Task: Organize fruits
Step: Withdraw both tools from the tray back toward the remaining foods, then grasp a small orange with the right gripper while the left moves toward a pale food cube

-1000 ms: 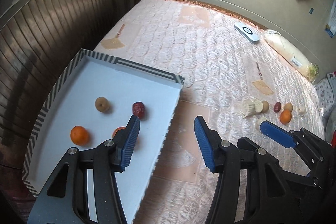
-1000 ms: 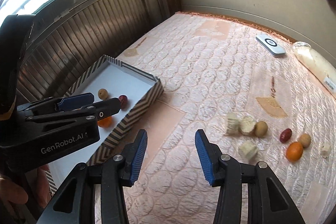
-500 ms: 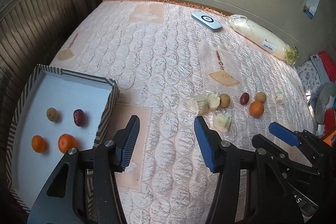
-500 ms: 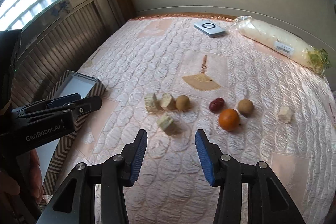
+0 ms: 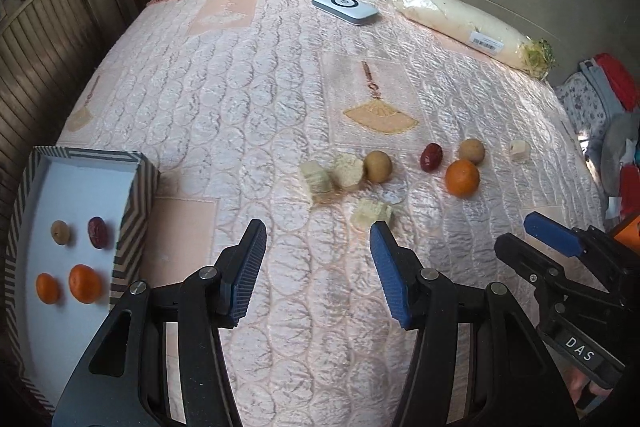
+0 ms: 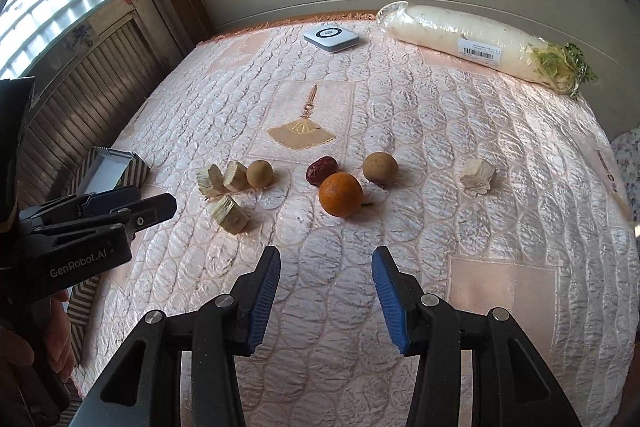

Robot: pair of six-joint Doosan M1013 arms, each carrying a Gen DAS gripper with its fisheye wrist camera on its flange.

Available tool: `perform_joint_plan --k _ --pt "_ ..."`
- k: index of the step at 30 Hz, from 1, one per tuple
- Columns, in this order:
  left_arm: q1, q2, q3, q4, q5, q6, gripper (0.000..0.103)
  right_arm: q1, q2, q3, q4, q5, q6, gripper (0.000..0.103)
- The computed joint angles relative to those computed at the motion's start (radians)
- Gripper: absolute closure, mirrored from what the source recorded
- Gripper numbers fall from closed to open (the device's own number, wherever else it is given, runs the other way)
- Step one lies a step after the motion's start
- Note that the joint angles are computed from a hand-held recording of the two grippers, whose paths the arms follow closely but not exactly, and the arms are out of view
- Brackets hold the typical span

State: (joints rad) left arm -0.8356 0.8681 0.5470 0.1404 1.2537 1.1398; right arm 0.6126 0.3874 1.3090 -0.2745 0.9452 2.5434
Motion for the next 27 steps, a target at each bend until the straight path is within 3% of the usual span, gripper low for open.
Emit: perform_joint_plan --k 7,13,18,22,27 --pt "-0.002 0.067 -0.118 -0.060 0.052 0.012 0.049 -0.006 -0.013 0.022 0.013 -0.007 -0.002 0.057" --pt "-0.005 0.186 -0.326 -0.036 0.222 0.014 0.049 -0.009 -0.022 0.038 0.026 -0.014 -0.010 0.057" --pt "0.002 0.090 -0.140 -0.026 0.145 0.007 0.049 -0.014 -0.022 0.047 0.048 -0.027 -0.023 0.057" --pt "0.014 0.035 -0.035 -0.023 0.124 -0.021 0.049 -0.019 -0.016 0.041 0.067 -0.037 -0.048 0.057" --pt "0.017 -0.015 0.052 -0.039 0.042 -0.012 0.048 -0.022 -0.008 0.030 0.075 -0.040 -0.070 0.057"
